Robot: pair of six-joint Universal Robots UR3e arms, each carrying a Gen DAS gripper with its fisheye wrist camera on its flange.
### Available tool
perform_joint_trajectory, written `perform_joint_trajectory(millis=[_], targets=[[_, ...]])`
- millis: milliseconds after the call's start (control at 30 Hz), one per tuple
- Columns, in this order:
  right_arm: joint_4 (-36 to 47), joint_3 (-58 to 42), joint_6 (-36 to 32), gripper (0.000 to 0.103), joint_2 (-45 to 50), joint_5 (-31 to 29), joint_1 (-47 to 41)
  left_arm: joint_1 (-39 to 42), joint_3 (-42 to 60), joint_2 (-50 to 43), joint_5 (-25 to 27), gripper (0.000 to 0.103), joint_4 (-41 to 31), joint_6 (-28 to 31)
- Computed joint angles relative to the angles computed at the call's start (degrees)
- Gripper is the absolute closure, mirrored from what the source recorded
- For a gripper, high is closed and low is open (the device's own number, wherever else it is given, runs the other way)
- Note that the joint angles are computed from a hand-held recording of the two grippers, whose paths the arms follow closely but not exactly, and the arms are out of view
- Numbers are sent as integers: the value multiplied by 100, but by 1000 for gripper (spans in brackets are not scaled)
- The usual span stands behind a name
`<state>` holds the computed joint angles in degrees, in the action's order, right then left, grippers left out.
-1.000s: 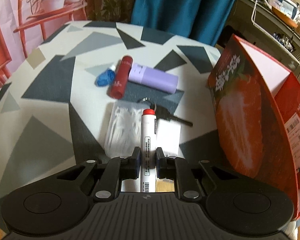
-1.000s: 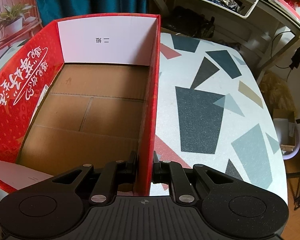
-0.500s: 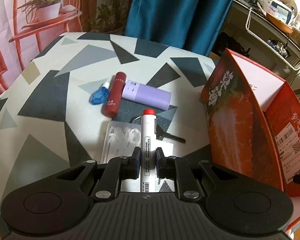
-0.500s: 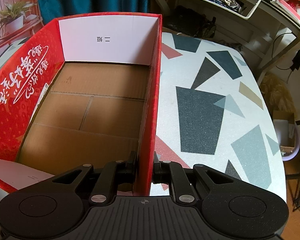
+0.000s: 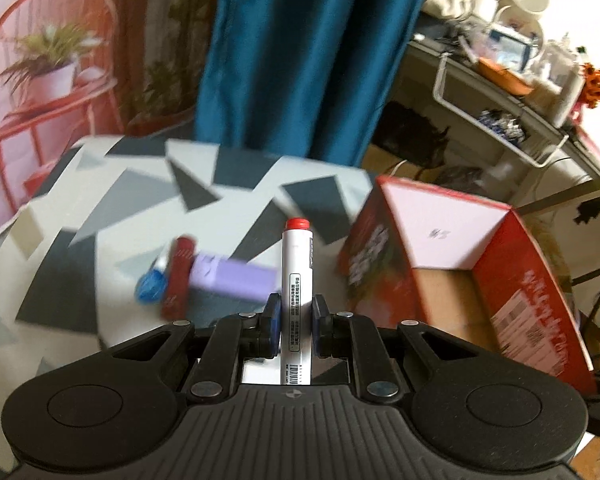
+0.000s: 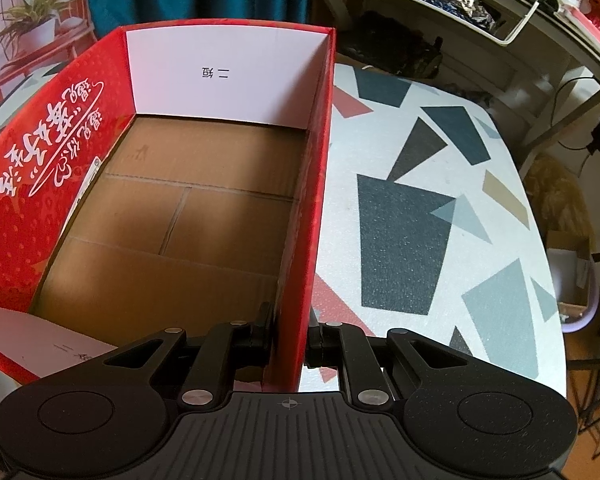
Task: Organize rigid objects
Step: 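Carry the marker with the left gripper into the red box and release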
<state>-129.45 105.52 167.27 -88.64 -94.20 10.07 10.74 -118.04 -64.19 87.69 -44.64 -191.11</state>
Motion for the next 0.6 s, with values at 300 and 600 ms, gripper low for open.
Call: perform_joint_trajectory(millis=[300,600], targets=[[89,-92,-26,90,51,-42,37,-811,1042,-1289,46,87,768,-120],[91,-101,-51,90,69,-46,37,-1238,1595,-2424,-134,87,1109,-159]])
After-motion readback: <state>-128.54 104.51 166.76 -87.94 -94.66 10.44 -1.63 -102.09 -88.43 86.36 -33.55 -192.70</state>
